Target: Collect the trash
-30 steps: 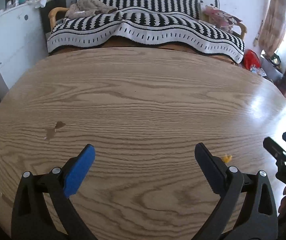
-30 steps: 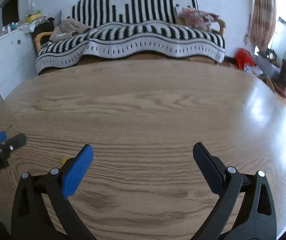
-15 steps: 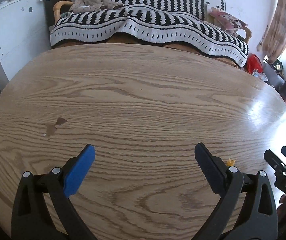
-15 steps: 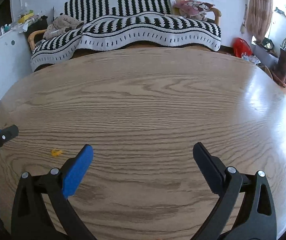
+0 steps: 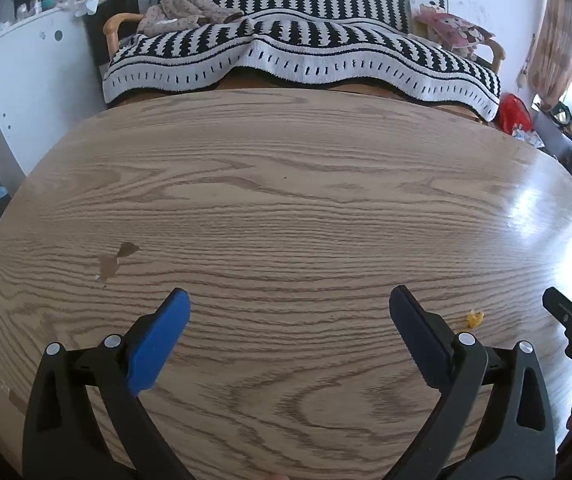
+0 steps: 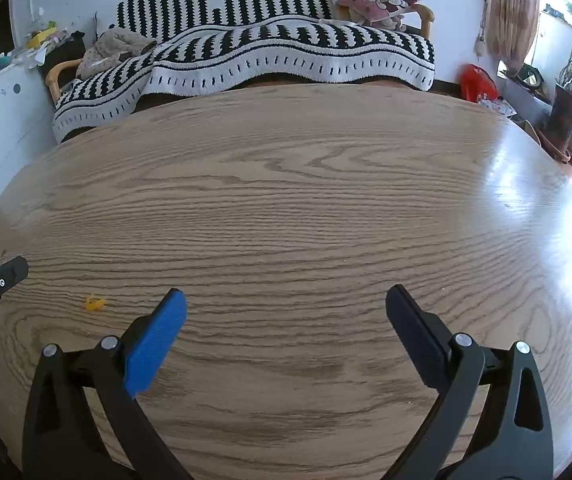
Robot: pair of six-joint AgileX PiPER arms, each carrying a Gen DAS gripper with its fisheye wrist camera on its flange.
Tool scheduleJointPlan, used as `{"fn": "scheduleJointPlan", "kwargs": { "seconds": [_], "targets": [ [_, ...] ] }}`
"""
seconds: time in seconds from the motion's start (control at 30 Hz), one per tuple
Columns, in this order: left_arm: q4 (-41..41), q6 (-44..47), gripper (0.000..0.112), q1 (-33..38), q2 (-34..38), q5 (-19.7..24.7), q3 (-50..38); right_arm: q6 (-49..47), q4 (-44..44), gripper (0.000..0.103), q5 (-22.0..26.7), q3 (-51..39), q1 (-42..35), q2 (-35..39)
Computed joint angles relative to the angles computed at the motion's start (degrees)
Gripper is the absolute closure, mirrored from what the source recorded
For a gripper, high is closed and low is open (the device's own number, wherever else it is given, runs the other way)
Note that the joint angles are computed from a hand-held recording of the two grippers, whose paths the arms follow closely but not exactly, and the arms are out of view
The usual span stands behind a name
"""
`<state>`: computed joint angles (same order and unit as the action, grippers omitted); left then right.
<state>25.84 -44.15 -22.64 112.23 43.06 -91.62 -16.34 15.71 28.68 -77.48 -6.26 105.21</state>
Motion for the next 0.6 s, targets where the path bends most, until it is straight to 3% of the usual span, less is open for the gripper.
{"fn": "scheduleJointPlan", "kwargs": {
  "seconds": [0.43,0.6],
  "targets": [
    [11.32,-5.08,0.015,-4.09,1.80,5.76,-2.22,-0.80,0.96,0.007,0.98,-0.28,-0.65,0.23],
    [11.21,-4.39,0.015,-4.09,2.34,6.68,-3.08,-1.34,1.41,0.007,1.40,-0.54,-0.94,0.32]
  ]
}}
